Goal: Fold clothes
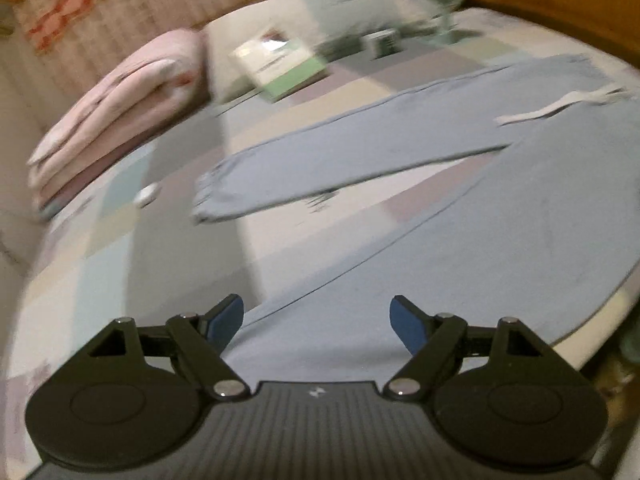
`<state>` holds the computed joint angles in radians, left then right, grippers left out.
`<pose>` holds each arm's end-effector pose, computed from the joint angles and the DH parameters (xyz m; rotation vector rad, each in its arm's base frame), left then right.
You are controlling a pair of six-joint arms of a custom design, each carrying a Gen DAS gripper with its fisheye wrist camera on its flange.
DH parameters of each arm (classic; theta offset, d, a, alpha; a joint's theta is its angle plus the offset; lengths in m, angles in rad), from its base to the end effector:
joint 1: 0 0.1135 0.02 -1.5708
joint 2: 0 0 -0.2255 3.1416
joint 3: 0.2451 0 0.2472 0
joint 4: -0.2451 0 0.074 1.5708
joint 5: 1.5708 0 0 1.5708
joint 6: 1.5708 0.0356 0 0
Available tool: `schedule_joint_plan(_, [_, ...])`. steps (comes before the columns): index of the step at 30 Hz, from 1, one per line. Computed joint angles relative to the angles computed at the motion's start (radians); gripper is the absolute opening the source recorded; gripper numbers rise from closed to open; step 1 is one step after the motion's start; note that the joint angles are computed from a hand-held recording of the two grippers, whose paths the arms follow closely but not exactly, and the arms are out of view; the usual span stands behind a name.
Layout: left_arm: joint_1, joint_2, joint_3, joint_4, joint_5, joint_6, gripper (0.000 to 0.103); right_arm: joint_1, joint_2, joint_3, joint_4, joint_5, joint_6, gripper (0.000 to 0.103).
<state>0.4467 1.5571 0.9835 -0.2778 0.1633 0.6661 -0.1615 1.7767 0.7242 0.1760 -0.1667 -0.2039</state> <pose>0.2936 0.1342 0.1771 0.3404 2.4074 0.3138 0.3038 -0.0435 0.0718 -0.1249 2.4280 0.0399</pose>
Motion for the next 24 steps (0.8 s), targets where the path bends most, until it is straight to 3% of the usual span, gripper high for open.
schedule_joint_plan(3, [0.103,0.055,0.022,-0.039,0.040,-0.064,0.080,0.003,-0.012,0.032,-0.070,-0.015,0.014,0.103])
schedule_joint_plan(10, [0.277,0.020,-0.095,-0.027,0.158,-0.154,0.080,0.006,-0.104,0.059,-0.185,-0.180,-0.009,0.103])
schedule_joint_plan(21, [0.448,0.427,0.140,-0.054,0.440,-0.368,0.077,0.072,-0.193,0.039,-0.225,-0.152,0.079,0.103])
schedule_joint_plan(24, [0.484,0.499,0.171,0.003,0.530,-0.427,0.077,0.086,-0.188,0.047,-0.222,-0.129,0.102,0.103])
